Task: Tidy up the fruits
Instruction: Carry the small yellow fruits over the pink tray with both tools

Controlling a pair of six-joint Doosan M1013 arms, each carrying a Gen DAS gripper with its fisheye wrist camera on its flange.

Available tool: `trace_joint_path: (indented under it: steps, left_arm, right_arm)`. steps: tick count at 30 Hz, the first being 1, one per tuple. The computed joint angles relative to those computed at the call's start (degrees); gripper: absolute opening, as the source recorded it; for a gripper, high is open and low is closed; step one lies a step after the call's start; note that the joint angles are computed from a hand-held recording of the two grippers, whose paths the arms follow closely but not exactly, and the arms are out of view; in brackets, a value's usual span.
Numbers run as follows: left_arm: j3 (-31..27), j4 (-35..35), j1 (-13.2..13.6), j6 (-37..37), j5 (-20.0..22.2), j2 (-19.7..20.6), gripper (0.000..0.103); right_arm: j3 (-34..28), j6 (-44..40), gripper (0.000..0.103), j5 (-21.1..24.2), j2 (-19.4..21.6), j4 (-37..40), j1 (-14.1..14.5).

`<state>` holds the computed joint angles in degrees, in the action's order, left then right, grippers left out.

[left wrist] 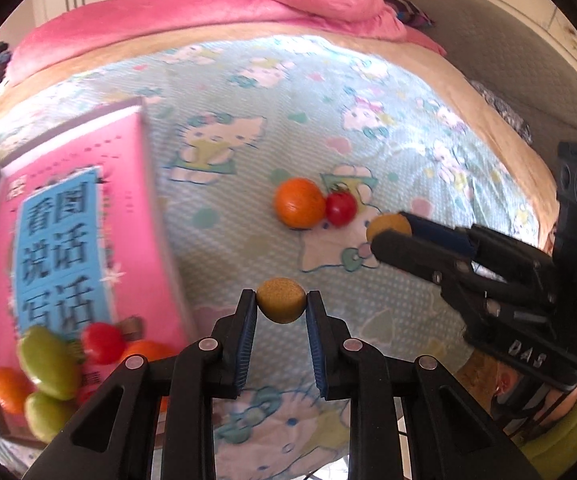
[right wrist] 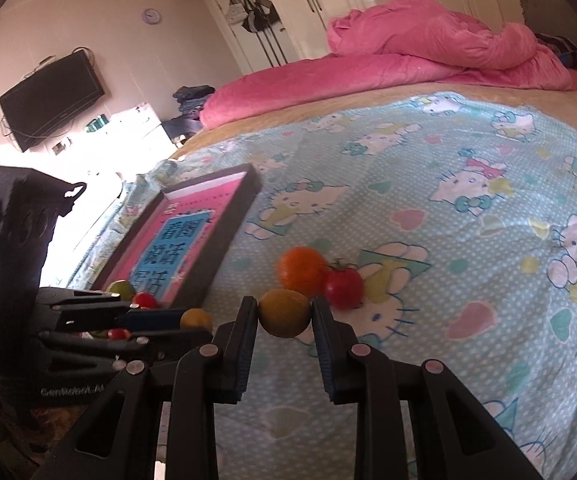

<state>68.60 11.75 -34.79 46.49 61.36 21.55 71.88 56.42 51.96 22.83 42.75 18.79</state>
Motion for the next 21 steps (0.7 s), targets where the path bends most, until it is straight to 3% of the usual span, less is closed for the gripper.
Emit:
trace_joint_path:
  steps: [21]
  left_arm:
    - [12.2,10.8,2.3,-17.6,-1.1,-11.1,0.026]
  right_arm:
    - [-0.5,-6.9,0.029,2.2,-1.1,0.6,6.2]
